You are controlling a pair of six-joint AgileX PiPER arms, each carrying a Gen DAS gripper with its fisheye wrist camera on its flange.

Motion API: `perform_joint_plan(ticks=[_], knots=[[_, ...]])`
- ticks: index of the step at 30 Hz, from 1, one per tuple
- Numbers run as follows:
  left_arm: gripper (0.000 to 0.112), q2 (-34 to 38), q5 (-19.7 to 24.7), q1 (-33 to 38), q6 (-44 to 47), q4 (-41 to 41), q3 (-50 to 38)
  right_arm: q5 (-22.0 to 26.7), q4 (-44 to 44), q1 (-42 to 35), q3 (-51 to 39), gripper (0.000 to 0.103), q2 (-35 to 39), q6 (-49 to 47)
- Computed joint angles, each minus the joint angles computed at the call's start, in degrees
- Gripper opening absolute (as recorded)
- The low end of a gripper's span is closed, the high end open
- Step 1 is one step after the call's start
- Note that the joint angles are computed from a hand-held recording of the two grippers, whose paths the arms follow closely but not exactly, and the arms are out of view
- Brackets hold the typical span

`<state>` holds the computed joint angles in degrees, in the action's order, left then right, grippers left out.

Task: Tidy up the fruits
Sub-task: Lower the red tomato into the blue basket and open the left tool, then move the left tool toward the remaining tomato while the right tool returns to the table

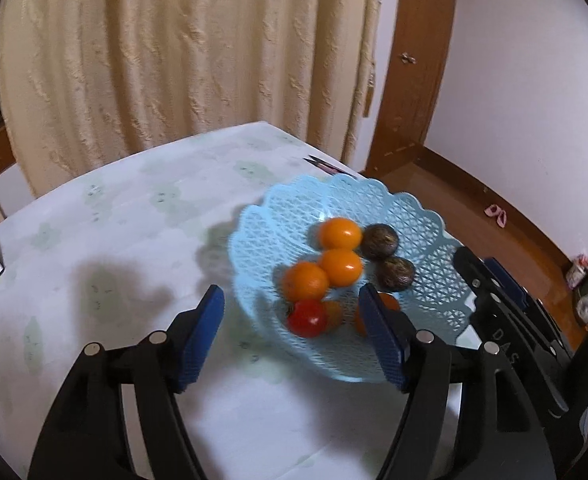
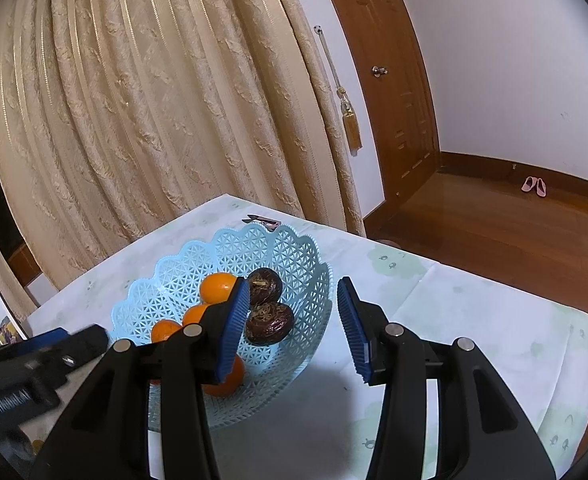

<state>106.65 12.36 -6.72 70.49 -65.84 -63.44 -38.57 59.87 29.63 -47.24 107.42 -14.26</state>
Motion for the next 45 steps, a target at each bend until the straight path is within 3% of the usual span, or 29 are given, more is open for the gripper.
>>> perform_joint_plan(ticks=[2,10,15,28,45], knots=[[0.071,-0.39,0.12,1.27,-0.03,0.18,0.04,-1.12,0.36,0.46,0.25,0.056,0.03,0.09],[0.084,-4.28,-0.33,7.61,9.03,-6.96,4.52,-2.18,-0.53,0.67,1.00,0.056,-0.10,0.96],[0.085,-7.20,-0.39,13.88,18.94,-15.06,8.11,-3.10,-0.64,1.09,1.20,0.056,-0.02,0.95],[0.085,-10.82,4.37,29.37,32.16,-21.66,15.02,-3.67,3.08,3.64,0.71,0.056,-0.63,-4.14],[0.085,-6.77,6.83,34.77,43.43,-28.06,20.52,-0.35,5.68,9.62,-3.10,0.059,-0.40,-10.03]])
